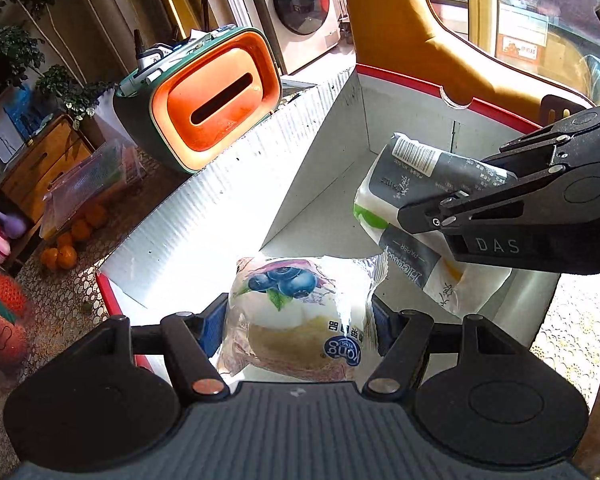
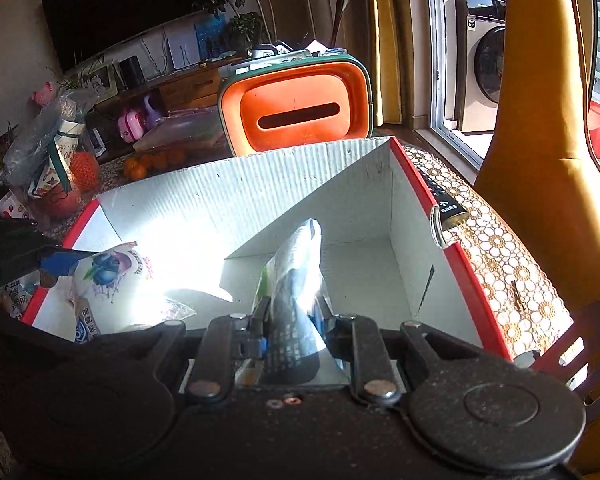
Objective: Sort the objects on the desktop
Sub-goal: 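Lower the bun and package into the red box and open both tools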
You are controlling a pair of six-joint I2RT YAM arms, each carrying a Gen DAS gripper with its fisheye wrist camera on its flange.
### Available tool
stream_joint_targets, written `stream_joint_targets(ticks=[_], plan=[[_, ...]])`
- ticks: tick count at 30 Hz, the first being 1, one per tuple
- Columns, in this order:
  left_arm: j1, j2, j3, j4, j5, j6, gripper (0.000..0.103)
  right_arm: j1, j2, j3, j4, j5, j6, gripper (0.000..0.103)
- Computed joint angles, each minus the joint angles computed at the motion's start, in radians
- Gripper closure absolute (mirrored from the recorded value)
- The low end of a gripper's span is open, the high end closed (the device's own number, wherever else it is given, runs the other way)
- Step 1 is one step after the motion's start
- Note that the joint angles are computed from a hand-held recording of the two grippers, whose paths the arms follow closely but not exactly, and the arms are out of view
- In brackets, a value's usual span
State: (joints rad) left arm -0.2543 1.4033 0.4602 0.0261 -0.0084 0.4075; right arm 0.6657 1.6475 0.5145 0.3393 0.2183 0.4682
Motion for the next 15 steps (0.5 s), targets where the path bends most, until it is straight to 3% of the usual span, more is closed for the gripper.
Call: stream_joint_targets(ticks=[11, 15], plan=[[-0.027, 0.152, 0.118, -0.102, -0.035, -0.006, 0.034, -0.010, 0.037, -0.001, -0.001, -0.012, -0.016, 0.083], [-0.042, 0.172, 0.119, -0.094, -0.079, -0.011, 0.033, -0.008, 0.042, 0.006, -0.015, -0.012, -0.018, 0.082]])
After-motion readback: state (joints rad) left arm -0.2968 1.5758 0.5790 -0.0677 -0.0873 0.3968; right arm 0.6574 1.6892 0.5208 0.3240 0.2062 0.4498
